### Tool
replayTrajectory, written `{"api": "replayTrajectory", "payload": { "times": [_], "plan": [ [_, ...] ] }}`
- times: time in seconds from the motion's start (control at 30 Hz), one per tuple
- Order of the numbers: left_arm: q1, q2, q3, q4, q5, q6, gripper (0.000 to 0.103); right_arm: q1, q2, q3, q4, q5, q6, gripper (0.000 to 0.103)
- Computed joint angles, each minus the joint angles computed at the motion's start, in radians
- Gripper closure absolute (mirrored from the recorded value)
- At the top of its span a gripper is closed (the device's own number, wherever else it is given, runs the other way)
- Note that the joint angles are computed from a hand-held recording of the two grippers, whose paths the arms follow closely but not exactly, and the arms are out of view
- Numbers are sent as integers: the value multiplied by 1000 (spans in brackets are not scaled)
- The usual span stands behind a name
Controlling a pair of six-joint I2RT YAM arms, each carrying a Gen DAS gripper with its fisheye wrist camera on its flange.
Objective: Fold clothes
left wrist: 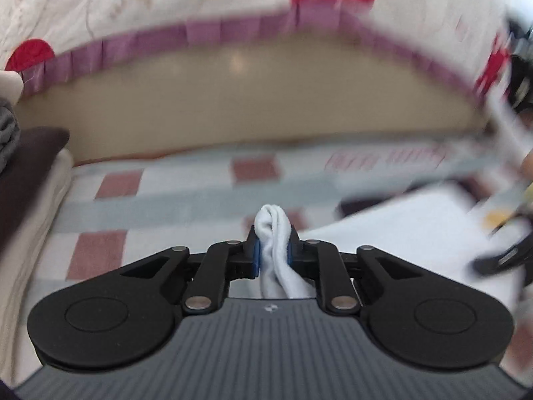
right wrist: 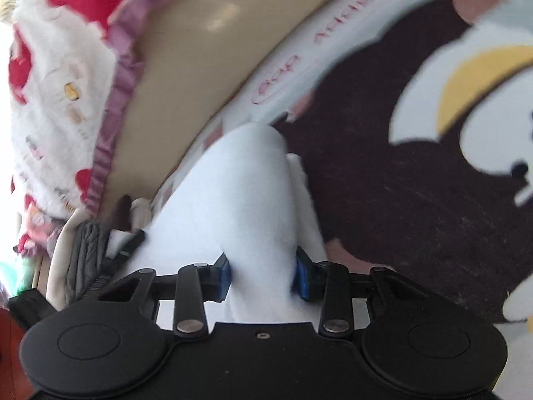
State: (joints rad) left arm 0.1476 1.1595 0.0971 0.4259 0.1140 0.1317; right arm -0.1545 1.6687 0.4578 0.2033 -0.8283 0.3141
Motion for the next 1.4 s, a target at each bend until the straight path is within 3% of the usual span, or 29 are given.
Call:
{"api": "replayTrajectory", "payload": {
  "times": [0.07,0.1,0.13,0.2,0.27,0.37,0.47,0.57,0.6,0.7,0.77,0.83,0.9,1.07,1.17,1.23,1.37,1.4],
  "plan": [
    [-106,72,13,32,-161,15,85,65,-73,-26,12,122,-19,58],
    [-145,70,20,16,-222,21,80,104,-112,-37,13,195,-36,50],
    [-161,36,35,-35,-263,13,77,143,-150,-45,12,270,-55,34],
    [-101,-105,57,-180,-272,-8,77,194,-208,-66,18,381,-86,29],
    [-29,-223,90,-311,-264,-22,78,197,-233,-77,24,393,-89,31],
    [286,-483,139,-602,136,2,80,176,-248,-88,40,376,-84,36],
    [470,-535,211,-889,398,125,80,185,-334,-149,110,395,-63,36],
    [541,-537,236,-1049,583,218,80,185,-394,-159,137,383,-126,40],
    [520,-548,230,-1056,602,220,80,192,-403,-151,130,380,-167,46],
    [418,-539,195,-997,611,167,80,233,-391,-134,131,372,-309,47],
    [260,-499,138,-862,440,57,83,285,-345,-103,124,396,-393,51],
    [55,-409,76,-686,152,-20,88,353,-263,-67,152,522,-448,52],
    [-25,-322,28,-525,20,-17,89,359,-165,-24,187,561,-422,50],
    [10,-116,39,-328,21,-39,89,325,-64,13,222,522,-346,49],
    [81,-76,46,-306,91,-9,89,233,-55,66,101,397,-224,48],
    [119,-68,60,-327,132,3,89,218,-98,79,16,387,-157,49],
    [195,3,91,-323,212,17,89,385,-406,-56,-43,693,-283,49],
    [213,20,99,-326,234,13,89,410,-497,-100,-51,706,-340,48]
  ]
}}
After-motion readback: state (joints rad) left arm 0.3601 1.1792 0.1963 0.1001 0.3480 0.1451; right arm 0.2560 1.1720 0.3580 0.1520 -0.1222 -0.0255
